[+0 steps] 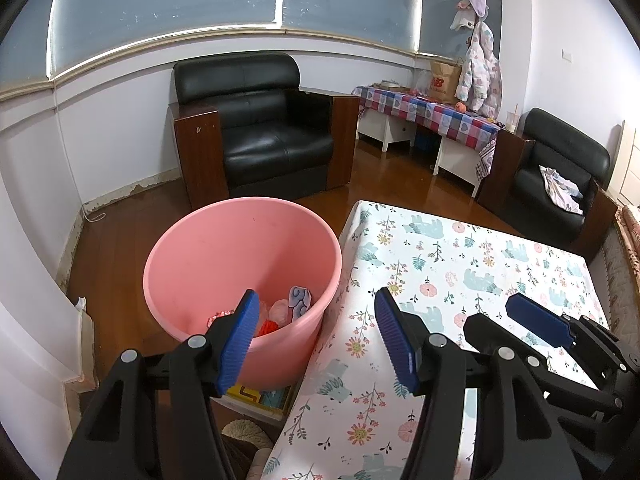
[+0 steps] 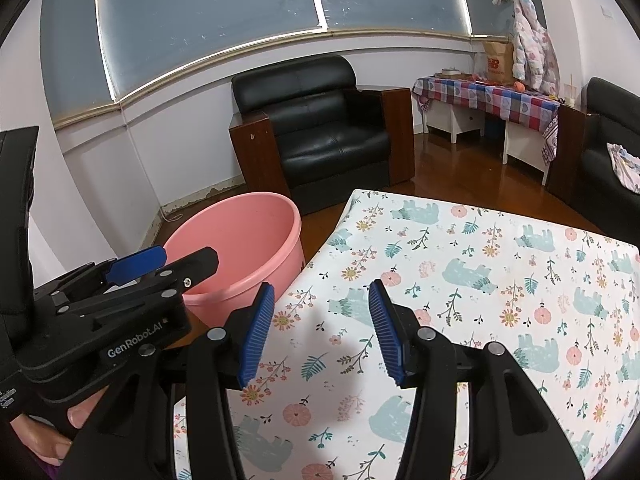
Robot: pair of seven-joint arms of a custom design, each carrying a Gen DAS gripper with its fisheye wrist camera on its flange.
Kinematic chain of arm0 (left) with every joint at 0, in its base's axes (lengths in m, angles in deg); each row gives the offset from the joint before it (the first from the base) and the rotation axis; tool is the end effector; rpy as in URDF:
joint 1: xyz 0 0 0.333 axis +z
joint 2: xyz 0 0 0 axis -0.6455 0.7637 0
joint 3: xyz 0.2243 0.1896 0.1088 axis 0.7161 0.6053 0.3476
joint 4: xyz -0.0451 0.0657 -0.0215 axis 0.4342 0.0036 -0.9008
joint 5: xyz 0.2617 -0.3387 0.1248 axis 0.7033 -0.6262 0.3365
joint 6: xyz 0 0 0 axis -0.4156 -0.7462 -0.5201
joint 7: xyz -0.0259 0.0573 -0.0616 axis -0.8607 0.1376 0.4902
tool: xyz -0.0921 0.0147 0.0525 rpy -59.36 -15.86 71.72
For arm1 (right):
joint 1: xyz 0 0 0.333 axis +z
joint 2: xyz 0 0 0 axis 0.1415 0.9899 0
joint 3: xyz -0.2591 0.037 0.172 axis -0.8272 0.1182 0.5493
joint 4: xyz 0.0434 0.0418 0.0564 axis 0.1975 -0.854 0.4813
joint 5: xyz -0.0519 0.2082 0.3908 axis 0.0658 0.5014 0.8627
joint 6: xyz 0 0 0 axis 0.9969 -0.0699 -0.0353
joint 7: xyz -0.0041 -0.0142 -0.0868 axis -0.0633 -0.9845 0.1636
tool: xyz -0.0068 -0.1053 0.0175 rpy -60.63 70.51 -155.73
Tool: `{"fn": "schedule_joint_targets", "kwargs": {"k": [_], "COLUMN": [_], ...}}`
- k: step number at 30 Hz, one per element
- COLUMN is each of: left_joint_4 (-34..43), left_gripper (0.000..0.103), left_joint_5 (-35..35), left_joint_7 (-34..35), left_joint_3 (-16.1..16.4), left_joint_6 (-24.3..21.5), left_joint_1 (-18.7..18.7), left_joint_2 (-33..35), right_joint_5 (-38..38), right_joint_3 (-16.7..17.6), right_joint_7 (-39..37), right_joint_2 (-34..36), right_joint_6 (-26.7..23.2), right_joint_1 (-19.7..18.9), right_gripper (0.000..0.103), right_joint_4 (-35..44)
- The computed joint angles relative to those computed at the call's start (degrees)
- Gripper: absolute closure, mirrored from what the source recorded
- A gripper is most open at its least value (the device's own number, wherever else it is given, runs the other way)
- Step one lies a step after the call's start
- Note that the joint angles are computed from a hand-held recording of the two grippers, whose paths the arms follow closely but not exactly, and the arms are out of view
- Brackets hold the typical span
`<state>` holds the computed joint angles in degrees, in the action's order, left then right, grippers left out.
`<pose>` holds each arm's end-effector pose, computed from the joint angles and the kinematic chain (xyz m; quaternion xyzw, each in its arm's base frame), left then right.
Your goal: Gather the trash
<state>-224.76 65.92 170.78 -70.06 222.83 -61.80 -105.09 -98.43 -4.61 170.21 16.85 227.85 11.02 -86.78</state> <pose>0.4406 -0.1311 0.5390 -0.5148 0.7390 -0.3672 0.2325 0.3701 0.2807 0.5147 -0.5610 0.6914 -0.2747 0.3631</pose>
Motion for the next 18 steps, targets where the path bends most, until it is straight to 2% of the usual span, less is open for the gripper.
{"fn": "schedule_joint_targets", "kwargs": {"k": [18], "left_joint_4": [-0.6], "left_gripper": [0.045], "left_joint_5": [0.3], "left_joint_7": [-0.5], "left_joint_3": [-0.5], "left_joint_6": [0.6], "left_joint_1": [0.0], "left_joint_2": [0.4], "right_joint_5": [0.6], "right_joint_3": [-0.3], "right_joint_7": [0.2], "right_joint_2": [-0.4], "right_joint_6": [0.4], "right_joint_1": [0.3], "right_gripper": [0.053], "right_joint_4": [-1.2]}}
